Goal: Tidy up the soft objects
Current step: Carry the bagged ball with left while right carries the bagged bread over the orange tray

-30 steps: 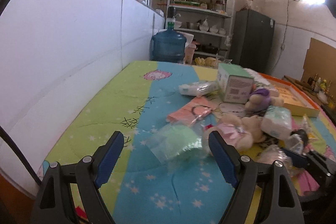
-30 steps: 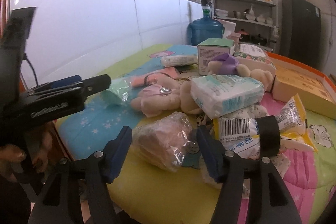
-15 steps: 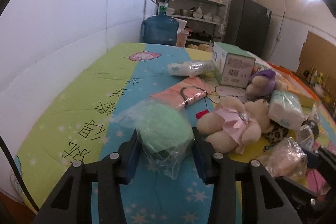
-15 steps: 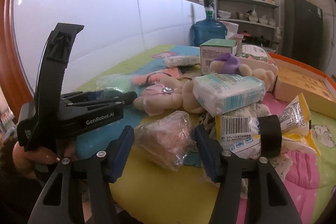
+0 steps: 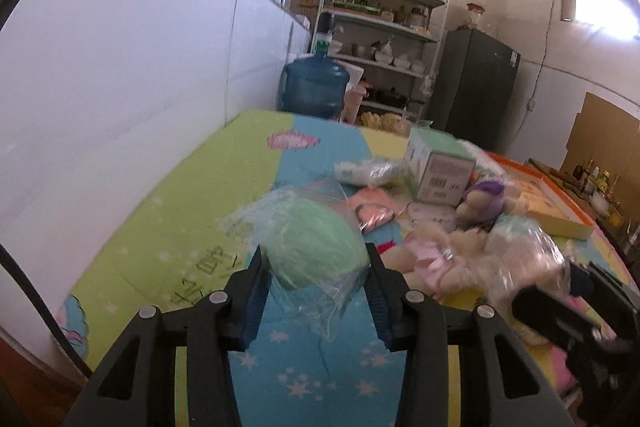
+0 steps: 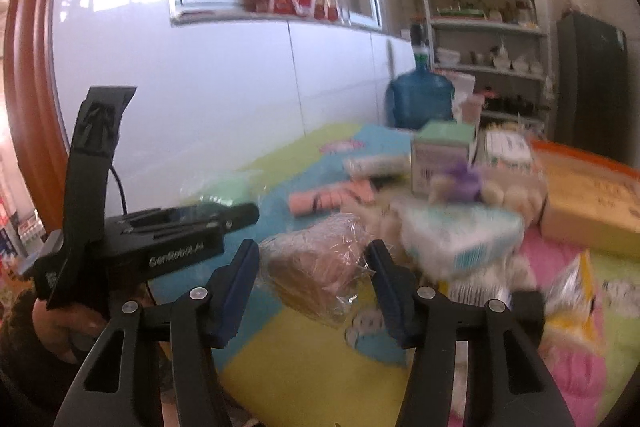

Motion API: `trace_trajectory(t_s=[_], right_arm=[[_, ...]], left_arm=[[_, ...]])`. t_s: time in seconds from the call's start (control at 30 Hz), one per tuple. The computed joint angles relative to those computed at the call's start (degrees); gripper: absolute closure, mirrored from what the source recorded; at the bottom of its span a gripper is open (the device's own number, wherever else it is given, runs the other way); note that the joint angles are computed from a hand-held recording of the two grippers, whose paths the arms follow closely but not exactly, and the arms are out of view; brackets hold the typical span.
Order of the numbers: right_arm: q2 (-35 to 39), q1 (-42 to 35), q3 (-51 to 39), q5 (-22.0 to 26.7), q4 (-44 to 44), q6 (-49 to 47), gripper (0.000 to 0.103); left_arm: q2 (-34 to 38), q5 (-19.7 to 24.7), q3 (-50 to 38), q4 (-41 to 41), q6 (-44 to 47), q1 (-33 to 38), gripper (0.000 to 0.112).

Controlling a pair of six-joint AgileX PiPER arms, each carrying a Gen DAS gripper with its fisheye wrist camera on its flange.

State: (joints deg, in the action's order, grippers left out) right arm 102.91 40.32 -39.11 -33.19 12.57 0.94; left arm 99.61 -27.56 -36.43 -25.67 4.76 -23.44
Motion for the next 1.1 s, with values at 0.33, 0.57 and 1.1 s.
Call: trace_trajectory(t_s=[0.33, 0.57, 1.1], right_arm=[[-8.3, -2.4, 3.8, -1.3, 4.3, -4.8, 0.046], [-15.5, -6.8, 8.2, -2.7, 4.9, -6.0, 0.046], [-27.0, -33.7, 14.5, -1.3, -18.1, 10.5, 0.046]], left_arm=[[-6.4, 2.4, -3.0, -16.4, 16.2, -7.1, 0.067], [-4.0, 4.5, -11.8, -27.8, 28.1, -12.5, 0.067], [9.5, 8.5, -38.2, -58.7, 61.5, -19.4, 0.067]])
